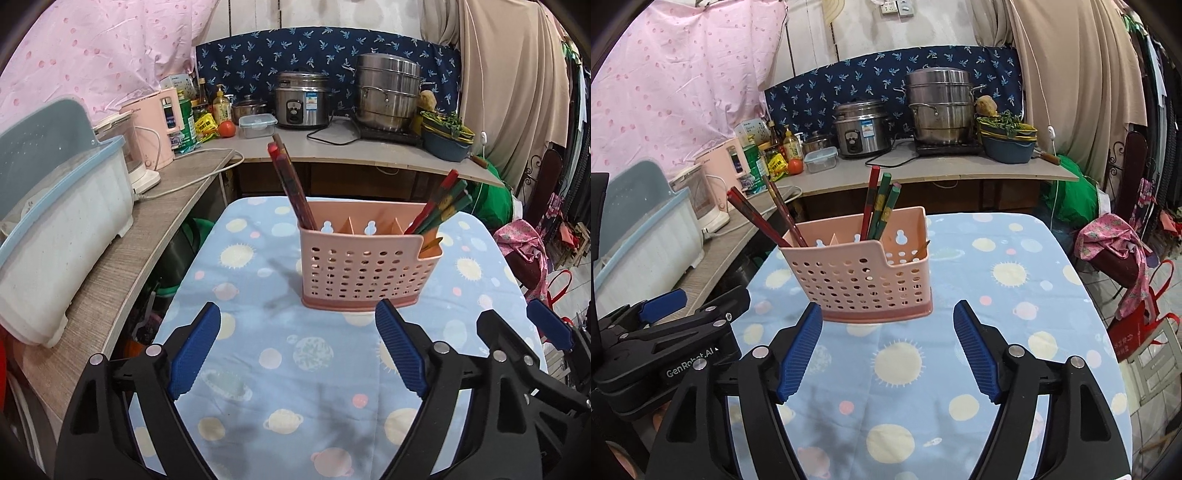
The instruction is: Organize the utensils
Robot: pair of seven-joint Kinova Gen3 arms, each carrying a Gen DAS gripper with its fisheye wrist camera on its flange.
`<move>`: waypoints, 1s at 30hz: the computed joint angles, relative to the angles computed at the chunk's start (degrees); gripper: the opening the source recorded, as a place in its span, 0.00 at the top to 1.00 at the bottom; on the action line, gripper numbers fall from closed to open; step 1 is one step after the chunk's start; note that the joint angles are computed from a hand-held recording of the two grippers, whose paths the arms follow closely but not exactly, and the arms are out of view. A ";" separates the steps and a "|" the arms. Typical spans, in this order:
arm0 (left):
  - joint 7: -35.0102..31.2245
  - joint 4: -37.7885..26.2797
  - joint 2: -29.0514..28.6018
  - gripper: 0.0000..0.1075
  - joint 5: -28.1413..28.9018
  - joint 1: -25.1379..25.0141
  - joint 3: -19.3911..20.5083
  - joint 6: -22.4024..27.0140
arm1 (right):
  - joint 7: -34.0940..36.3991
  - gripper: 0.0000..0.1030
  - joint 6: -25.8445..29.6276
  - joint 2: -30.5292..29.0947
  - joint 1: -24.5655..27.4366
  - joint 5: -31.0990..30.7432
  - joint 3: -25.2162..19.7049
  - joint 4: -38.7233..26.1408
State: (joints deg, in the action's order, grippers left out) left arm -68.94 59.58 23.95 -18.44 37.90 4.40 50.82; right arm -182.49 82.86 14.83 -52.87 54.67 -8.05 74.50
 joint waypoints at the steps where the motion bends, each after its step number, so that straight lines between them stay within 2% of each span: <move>1: 0.28 0.25 -0.05 0.22 -0.18 0.12 -0.19 0.06 | 0.14 0.31 0.22 0.17 -0.03 -0.19 -0.05 -0.08; 7: 2.60 2.90 -0.82 0.18 -2.60 1.07 -1.11 -0.72 | 0.50 0.27 0.68 0.83 -0.30 -1.52 0.06 -0.57; 12: 2.91 3.27 -0.64 0.15 -3.16 0.64 -0.72 -0.10 | 0.50 0.19 2.04 1.59 -1.04 -1.48 0.36 -0.82; 26: 3.16 3.79 -0.09 0.12 -3.89 0.68 -0.69 0.81 | 1.39 0.16 1.83 2.09 -0.76 -3.57 0.88 -0.68; 30: 3.34 3.74 0.14 0.12 -4.24 0.92 -0.79 1.06 | 1.53 0.12 2.94 2.81 -1.22 -3.37 1.11 -1.41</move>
State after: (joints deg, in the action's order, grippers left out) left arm -65.60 63.32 24.09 -22.69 38.82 3.61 51.88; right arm -180.95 85.79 17.63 -54.09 51.31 -6.93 73.09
